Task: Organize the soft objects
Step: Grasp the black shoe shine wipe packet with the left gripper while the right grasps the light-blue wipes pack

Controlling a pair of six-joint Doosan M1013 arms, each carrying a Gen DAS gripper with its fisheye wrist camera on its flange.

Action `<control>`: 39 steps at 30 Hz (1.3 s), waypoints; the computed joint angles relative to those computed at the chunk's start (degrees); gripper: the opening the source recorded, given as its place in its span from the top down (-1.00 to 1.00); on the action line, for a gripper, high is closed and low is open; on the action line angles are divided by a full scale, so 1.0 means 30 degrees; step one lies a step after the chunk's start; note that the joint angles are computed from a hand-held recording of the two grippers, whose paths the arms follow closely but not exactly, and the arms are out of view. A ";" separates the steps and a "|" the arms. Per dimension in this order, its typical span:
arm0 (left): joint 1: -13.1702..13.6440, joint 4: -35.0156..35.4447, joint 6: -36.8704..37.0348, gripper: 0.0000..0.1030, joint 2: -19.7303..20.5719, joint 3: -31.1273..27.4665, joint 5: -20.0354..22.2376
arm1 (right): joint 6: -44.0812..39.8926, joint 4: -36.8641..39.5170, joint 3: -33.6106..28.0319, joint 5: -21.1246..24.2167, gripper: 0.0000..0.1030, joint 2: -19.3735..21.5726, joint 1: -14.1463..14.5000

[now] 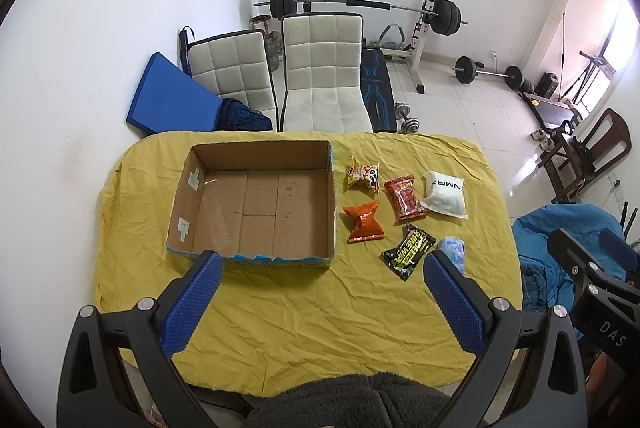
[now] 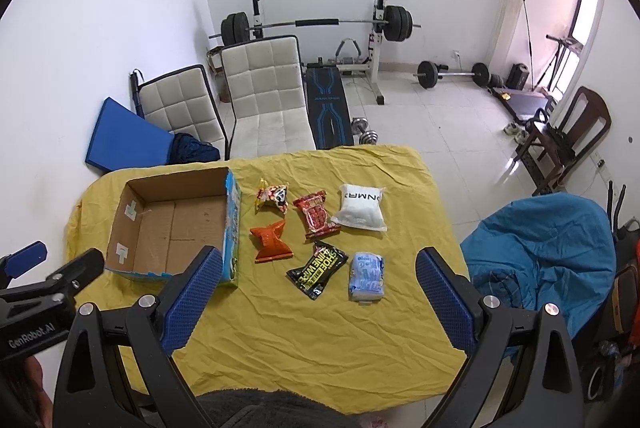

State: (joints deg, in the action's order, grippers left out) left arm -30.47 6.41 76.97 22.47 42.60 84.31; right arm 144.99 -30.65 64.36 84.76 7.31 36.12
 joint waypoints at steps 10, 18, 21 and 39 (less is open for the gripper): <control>-0.0481 -0.0131 0.1071 -1.00 0.2941 -0.2334 0.1736 | -0.0057 0.3747 0.2894 0.0020 -0.92 -0.0218 -0.3537; -0.1177 -0.0642 0.2772 -1.00 0.6081 -0.4389 0.4130 | -0.1602 0.6825 0.6132 -0.1601 -0.92 0.0391 -0.6382; -0.1303 -0.1333 0.2945 -1.00 0.7177 -0.4827 0.4883 | -0.2576 0.7998 0.6852 -0.2380 -0.92 0.1148 -0.7119; -0.2351 -0.0874 0.5148 -0.97 0.9573 -0.4652 0.5796 | -0.5774 1.2751 0.8222 -0.4603 -0.57 0.4137 -0.8716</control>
